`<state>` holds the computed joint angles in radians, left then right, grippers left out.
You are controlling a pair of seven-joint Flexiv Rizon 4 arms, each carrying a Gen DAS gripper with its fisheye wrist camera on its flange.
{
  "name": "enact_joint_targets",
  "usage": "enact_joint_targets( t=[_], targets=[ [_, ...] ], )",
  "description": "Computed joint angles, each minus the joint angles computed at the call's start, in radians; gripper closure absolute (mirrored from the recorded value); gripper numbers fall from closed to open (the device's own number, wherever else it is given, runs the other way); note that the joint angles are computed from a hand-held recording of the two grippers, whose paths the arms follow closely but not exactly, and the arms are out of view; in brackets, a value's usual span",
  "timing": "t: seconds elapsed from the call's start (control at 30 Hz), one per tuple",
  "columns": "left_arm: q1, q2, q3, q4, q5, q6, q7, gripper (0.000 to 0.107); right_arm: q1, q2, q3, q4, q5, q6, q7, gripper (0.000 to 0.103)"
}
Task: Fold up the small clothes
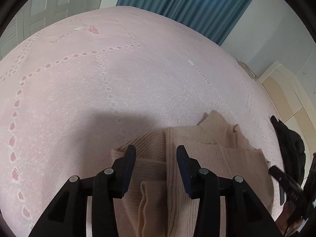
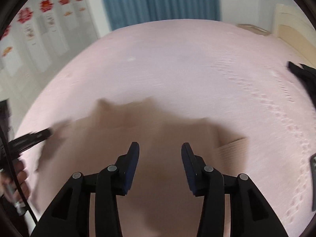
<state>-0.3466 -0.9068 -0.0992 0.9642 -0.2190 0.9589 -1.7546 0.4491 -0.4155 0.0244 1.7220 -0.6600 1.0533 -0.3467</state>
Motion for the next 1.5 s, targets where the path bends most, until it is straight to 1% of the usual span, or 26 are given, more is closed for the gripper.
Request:
enact_joint_targets(
  t=[0.03,0.07,0.13,0.2,0.23,0.3,0.33,0.4,0.47,0.53,0.6,0.67,0.7,0.8,0.9,0.97,1.0,1.07,1.13,1.2,1.3,1.4,1.47,1.5],
  targets=[
    [0.007,0.020,-0.009,0.042,-0.009,0.025,-0.004,0.058,0.012,0.000,0.006,0.001,-0.003,0.003,0.006,0.059],
    [0.015,0.039,-0.022,0.084,-0.019,0.050,0.002,0.056,0.026,0.000,0.011,0.006,-0.008,0.005,0.022,0.059],
    [0.025,0.075,-0.036,0.160,-0.023,0.094,0.033,0.055,0.043,-0.009,0.024,0.016,-0.002,0.028,0.040,0.059],
    [0.033,0.104,-0.043,0.223,-0.030,0.132,0.051,0.055,0.059,-0.030,0.042,0.007,0.022,0.011,0.025,0.059],
    [0.045,0.118,-0.060,0.256,-0.044,0.149,0.070,0.055,0.073,-0.047,0.045,-0.015,0.029,-0.041,0.008,0.059],
    [0.067,0.140,-0.090,0.311,-0.073,0.180,0.111,0.055,0.129,-0.064,-0.003,-0.036,-0.057,-0.120,0.041,0.059],
    [0.079,0.151,-0.105,0.341,-0.088,0.201,0.133,0.054,0.132,-0.078,-0.001,-0.062,-0.058,-0.154,0.030,0.059],
    [0.103,0.164,-0.140,0.388,-0.125,0.232,0.180,0.053,0.128,-0.107,0.004,-0.112,-0.036,-0.194,0.020,0.057],
    [0.122,0.173,-0.168,0.428,-0.163,0.258,0.215,0.053,0.117,-0.134,0.004,-0.156,-0.011,-0.215,0.008,0.057],
    [0.150,0.178,-0.213,0.467,-0.207,0.281,0.268,0.053,0.108,-0.153,0.001,-0.190,0.010,-0.234,-0.010,0.057],
    [0.168,0.182,-0.242,0.495,-0.244,0.296,0.312,0.053,0.111,-0.194,-0.003,-0.263,0.027,-0.296,-0.050,0.057],
    [0.194,0.191,-0.286,0.530,-0.285,0.327,0.371,0.053,0.109,-0.232,-0.009,-0.319,0.052,-0.335,-0.067,0.057],
    [0.210,0.195,-0.308,0.545,-0.308,0.335,0.398,0.053,0.104,-0.253,-0.008,-0.352,0.074,-0.356,-0.077,0.057],
    [0.261,0.205,-0.383,0.583,-0.390,0.338,0.485,0.053,0.093,-0.291,-0.019,-0.412,0.108,-0.374,-0.086,0.055],
    [0.271,0.214,-0.395,0.599,-0.442,0.318,0.538,0.052,0.085,-0.321,-0.019,-0.474,0.144,-0.412,-0.115,0.053],
    [0.274,0.223,-0.401,0.611,-0.483,0.308,0.564,0.052,0.086,-0.322,-0.018,-0.485,0.157,-0.426,-0.129,0.053],
    [0.286,0.233,-0.420,0.632,-0.518,0.310,0.588,0.052,0.088,-0.312,-0.016,-0.476,0.161,-0.429,-0.133,0.053],
    [0.304,0.245,-0.449,0.654,-0.579,0.283,0.633,0.051,0.089,-0.282,-0.003,-0.446,0.174,-0.433,-0.150,0.053],
    [0.288,0.253,-0.430,0.655,-0.603,0.257,0.639,0.051,0.097,-0.235,0.007,-0.387,0.176,-0.420,-0.145,0.055],
    [0.270,0.264,-0.406,0.663,-0.629,0.233,0.640,0.051,0.117,-0.179,0.005,-0.306,0.142,-0.392,-0.114,0.055],
    [0.245,0.285,-0.373,0.676,-0.671,0.208,0.650,0.051,0.124,-0.107,0.036,-0.209,0.131,-0.365,-0.095,0.055],
    [0.205,0.303,-0.309,0.675,-0.658,0.167,0.619,0.051,0.145,-0.046,0.050,-0.116,0.089,-0.359,-0.035,0.055],
    [0.180,0.313,-0.267,0.668,-0.623,0.138,0.593,0.051,0.156,-0.012,0.064,-0.065,0.059,-0.348,0.009,0.055],
    [0.171,0.317,-0.249,0.665,-0.605,0.126,0.579,0.051,0.154,-0.001,0.078,-0.049,0.067,-0.346,0.017,0.055]
  ],
)
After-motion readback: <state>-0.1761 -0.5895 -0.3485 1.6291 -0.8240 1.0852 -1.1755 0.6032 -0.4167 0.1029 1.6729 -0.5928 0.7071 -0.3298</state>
